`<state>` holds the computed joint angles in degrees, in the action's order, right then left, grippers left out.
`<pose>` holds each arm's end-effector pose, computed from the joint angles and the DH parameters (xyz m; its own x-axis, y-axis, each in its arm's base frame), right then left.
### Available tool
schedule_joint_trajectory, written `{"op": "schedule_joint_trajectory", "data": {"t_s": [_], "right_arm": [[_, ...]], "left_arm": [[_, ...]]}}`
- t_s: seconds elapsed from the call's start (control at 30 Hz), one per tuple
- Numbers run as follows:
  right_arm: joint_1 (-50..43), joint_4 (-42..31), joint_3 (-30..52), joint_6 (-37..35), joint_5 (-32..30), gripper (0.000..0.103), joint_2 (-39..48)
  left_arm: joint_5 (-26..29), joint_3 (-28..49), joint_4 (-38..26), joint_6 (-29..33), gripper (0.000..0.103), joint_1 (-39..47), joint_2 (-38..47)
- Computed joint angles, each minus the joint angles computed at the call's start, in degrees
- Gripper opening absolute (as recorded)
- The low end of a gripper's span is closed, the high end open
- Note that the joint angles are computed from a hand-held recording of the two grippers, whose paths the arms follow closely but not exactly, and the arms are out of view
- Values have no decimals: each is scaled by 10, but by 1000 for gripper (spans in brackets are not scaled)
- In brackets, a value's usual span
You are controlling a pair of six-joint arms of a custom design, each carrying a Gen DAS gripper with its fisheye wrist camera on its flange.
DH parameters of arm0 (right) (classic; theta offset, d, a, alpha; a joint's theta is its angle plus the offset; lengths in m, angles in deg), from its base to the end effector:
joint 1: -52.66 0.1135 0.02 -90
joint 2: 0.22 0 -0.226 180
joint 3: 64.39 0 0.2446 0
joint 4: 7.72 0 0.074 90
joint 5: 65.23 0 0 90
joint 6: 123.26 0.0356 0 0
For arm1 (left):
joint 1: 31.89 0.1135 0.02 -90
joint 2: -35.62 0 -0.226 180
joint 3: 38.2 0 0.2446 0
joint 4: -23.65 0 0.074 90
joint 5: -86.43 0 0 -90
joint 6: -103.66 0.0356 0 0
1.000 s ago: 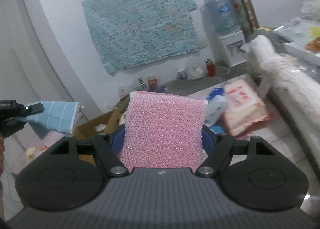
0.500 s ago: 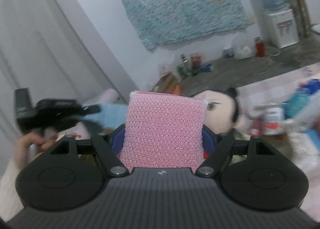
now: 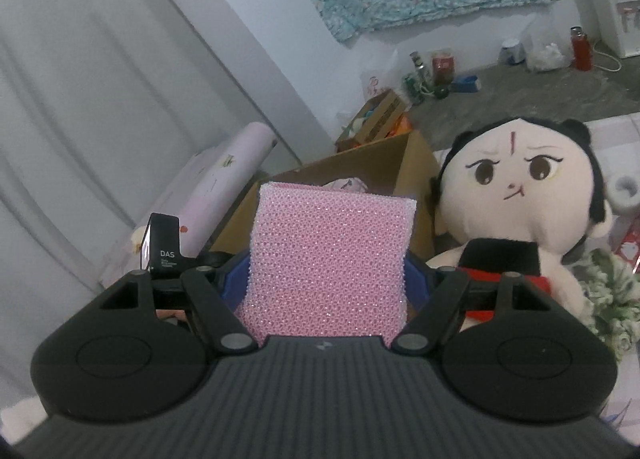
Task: Organize soft objects
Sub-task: 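Lower the blue towel into the box and open the left tool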
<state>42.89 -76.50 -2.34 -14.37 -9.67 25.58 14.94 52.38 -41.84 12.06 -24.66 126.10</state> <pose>0.1029 0.0027 0.3009 -0.6082 0.3757 -0.6992 -0.1406 0.8160 0.5607 0.3103 0.0280 0.2419 -0.9019 -0.1411 -0.4082 -0.0134 0.9538 -0.3001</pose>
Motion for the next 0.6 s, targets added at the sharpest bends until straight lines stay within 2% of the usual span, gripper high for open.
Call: {"op": "schedule_joint_trajectory", "data": {"t_s": [0.03,0.1,0.17,0.2,0.27,0.3,0.37,0.43,0.5,0.6], "right_arm": [[9,0,1,1,8,75,1],[-20,-8,5,-22,-13,75,13],[-39,-12,13,-42,-30,75,29],[-53,-19,19,-54,-40,75,33],[-103,-27,26,-90,-78,75,47],[-119,-35,30,-102,-90,75,47],[-149,-53,38,-128,-116,75,50],[-182,-84,47,-163,-142,75,53],[-213,-105,49,-189,-168,75,59],[-247,-128,47,-209,-200,75,63]], "left_arm": [[0,19,-23,14,26,4,12],[-25,39,-53,32,52,-3,14],[-68,56,-77,51,59,-23,0],[-82,57,-85,58,61,-33,-14],[-151,46,-78,67,61,-68,-58],[-197,30,-61,75,57,-92,-87],[-250,8,-21,96,48,-124,-119],[-287,2,2,88,48,-147,-131],[-257,22,2,71,49,-145,-117],[-162,77,-28,53,49,-109,-42]]}}
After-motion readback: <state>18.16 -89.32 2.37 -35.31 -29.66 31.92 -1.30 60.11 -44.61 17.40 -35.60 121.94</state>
